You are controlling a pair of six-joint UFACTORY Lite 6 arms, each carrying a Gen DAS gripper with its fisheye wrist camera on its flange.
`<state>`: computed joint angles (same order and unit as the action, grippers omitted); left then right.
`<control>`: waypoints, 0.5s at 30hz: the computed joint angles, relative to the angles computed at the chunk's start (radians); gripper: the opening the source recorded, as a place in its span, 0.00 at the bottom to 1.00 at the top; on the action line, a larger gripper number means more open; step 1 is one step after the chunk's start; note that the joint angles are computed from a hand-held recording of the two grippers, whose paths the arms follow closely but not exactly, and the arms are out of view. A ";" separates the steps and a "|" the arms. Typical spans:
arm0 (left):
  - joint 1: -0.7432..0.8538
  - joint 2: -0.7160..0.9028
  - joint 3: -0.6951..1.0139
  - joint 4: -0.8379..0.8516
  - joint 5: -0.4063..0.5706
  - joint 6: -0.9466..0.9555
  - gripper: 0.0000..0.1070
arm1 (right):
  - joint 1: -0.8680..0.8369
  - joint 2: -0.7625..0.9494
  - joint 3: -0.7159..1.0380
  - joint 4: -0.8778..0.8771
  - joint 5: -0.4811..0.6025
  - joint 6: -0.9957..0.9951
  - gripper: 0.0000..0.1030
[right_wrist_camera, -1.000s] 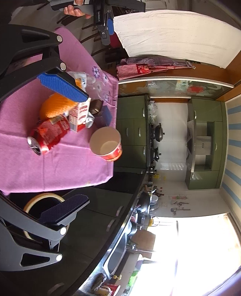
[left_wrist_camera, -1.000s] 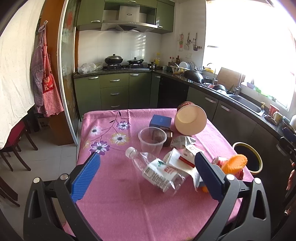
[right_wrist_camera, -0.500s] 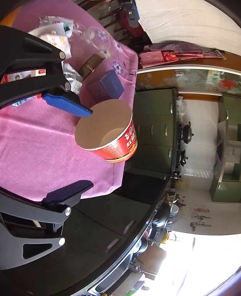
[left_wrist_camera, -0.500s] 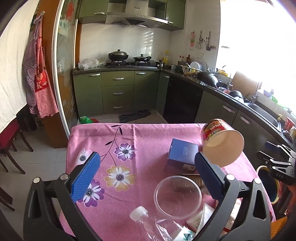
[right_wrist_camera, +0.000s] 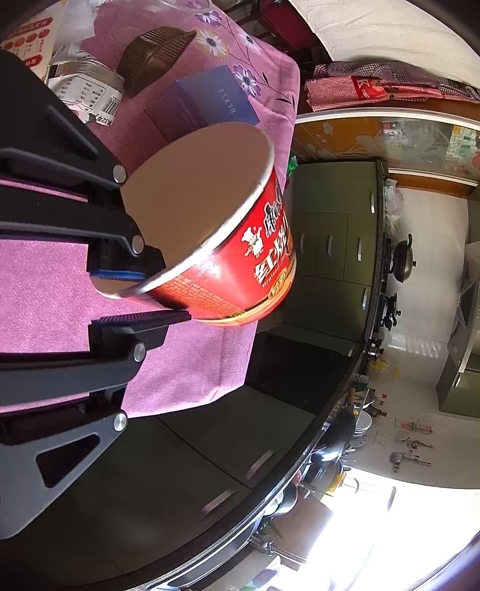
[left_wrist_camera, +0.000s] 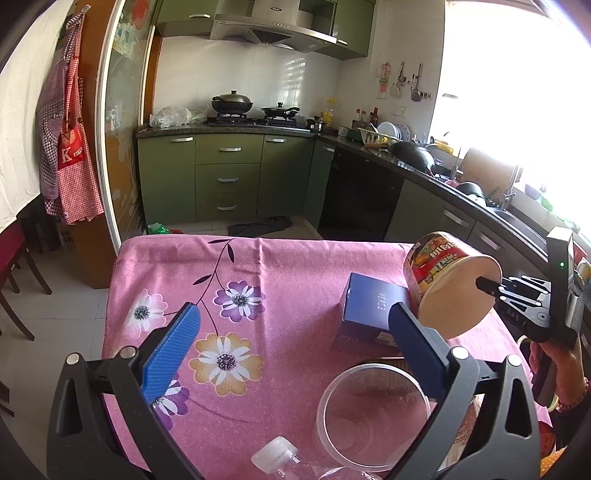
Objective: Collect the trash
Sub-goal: 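Grasp the red-and-white paper cup rim with the right tool and lift, then carry the paper cup over the yellow-rimmed bin and open the right tool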
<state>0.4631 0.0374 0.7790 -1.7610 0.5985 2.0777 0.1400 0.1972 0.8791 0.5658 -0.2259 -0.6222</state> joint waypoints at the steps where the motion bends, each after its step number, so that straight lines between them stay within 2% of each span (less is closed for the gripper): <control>1: 0.002 0.000 -0.002 0.001 0.007 0.002 0.91 | -0.005 0.008 0.018 0.005 0.019 -0.005 0.07; 4: 0.009 -0.003 -0.008 -0.013 0.017 0.020 0.91 | -0.037 -0.004 0.056 -0.037 0.114 0.040 0.05; 6: 0.016 -0.003 -0.012 -0.009 0.032 0.023 0.91 | -0.075 -0.029 0.087 0.049 0.199 -0.051 0.04; 8: 0.025 -0.005 -0.015 -0.007 0.045 0.026 0.91 | -0.140 -0.067 0.122 0.021 0.341 -0.039 0.04; 11: 0.033 -0.007 -0.017 0.009 0.061 0.018 0.91 | -0.262 -0.148 0.180 -0.135 0.583 0.065 0.04; 15: 0.036 -0.025 -0.032 0.025 0.078 0.016 0.91 | -0.501 -0.233 0.278 -0.192 0.935 0.046 0.04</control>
<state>0.4992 0.0128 0.7472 -1.7357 0.6769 2.0934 -0.3614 -0.0361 1.1568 0.3737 0.7093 -0.5758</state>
